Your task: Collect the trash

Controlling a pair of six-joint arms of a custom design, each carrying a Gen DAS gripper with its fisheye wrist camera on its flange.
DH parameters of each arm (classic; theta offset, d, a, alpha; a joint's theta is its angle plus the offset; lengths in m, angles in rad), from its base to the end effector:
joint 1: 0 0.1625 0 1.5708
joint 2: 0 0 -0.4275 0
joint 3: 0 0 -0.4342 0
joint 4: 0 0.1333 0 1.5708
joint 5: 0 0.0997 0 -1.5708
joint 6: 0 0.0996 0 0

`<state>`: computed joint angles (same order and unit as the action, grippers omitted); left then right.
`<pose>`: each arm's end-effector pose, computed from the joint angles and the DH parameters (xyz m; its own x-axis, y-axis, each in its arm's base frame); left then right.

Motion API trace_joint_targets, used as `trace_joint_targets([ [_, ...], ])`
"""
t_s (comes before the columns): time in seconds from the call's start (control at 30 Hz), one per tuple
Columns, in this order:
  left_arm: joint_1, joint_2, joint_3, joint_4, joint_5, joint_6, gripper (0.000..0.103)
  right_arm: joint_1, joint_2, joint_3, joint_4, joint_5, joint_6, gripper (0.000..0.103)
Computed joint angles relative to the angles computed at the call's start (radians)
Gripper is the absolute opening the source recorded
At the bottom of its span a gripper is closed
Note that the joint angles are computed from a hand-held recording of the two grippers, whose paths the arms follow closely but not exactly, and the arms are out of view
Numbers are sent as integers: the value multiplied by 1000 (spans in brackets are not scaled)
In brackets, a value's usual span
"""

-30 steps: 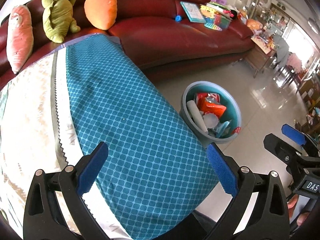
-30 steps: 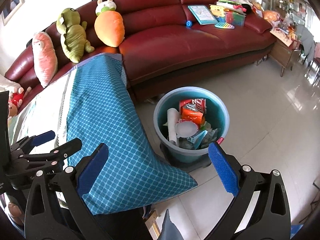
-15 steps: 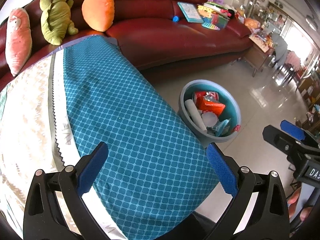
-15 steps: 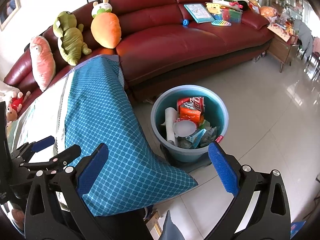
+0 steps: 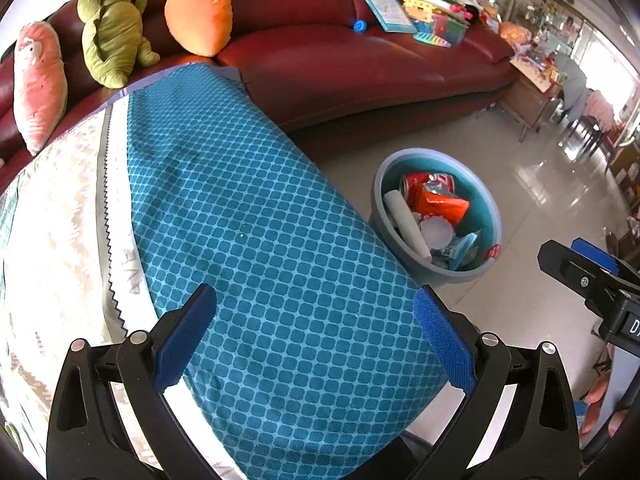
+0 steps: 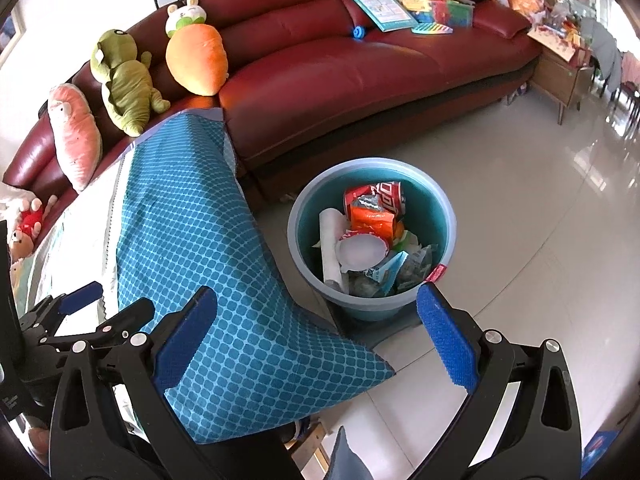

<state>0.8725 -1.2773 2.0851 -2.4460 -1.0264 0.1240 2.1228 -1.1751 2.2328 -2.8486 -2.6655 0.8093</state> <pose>-0.1985 -0.5240 0.1796 -0.5931 0.6138 -0.5211 0.7203 0.6936 -0.0029 0.2926 -0.3896 0.1559 -0.7099 0.5496 0.4404 0.0030 0.6277 -0.7784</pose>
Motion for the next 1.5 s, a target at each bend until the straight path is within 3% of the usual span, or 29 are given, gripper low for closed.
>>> trace_joint_targets([
  [0.73,38,94,-57,-23,37,-12,99,-99,16,-15,-56,69,-83,96],
  [1.5,52,138,-80,-37,42,11,99,-136,28,-39,-13,66,-78,96],
])
